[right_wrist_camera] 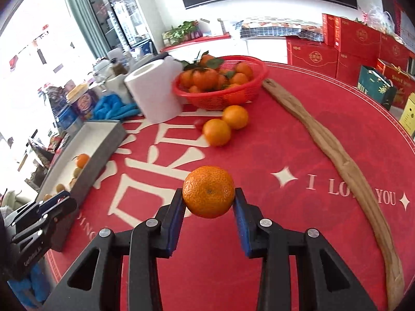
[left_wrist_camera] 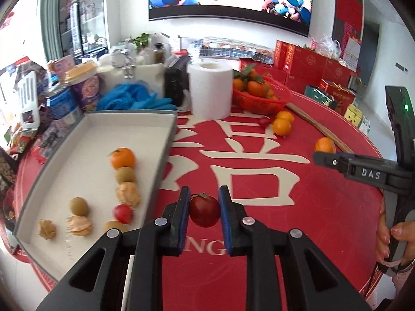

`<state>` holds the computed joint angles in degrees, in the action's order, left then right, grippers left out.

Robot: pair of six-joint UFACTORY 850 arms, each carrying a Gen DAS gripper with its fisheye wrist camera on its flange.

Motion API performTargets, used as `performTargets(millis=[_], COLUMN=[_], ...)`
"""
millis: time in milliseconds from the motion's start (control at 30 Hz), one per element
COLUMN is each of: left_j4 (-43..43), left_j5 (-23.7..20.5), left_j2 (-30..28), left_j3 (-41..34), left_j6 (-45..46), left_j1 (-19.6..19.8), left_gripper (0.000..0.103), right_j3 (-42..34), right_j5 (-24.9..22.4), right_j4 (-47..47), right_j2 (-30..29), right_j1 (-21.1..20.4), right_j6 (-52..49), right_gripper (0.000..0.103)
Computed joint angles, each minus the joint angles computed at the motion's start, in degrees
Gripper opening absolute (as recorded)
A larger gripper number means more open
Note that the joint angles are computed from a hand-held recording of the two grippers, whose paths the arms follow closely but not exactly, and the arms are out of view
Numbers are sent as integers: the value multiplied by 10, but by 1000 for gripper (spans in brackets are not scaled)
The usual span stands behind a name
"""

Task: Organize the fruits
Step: 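Carry the tomato and orange over the white tray and open both tools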

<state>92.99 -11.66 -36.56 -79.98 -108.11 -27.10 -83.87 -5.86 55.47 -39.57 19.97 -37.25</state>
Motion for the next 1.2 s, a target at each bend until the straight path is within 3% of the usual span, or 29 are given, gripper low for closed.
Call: performTargets(millis=[100, 433, 1200], left_j4=[25, -20, -40], left_j5=[-12, -49, -54], left_j2=[11, 22, 29], left_j3=[15, 35, 63], left_j6=[-31, -11, -25], left_j1=[6, 31, 84], left_gripper=[24, 24, 24], right_j3=[-12, -78, -296], right_j5=[-12, -44, -144], right_j4=[-13, -167, -368], right_j2=[-7, -40, -159], right_j1=[9, 48, 120], right_j6=[13, 147, 307], right_gripper=[38, 38, 38])
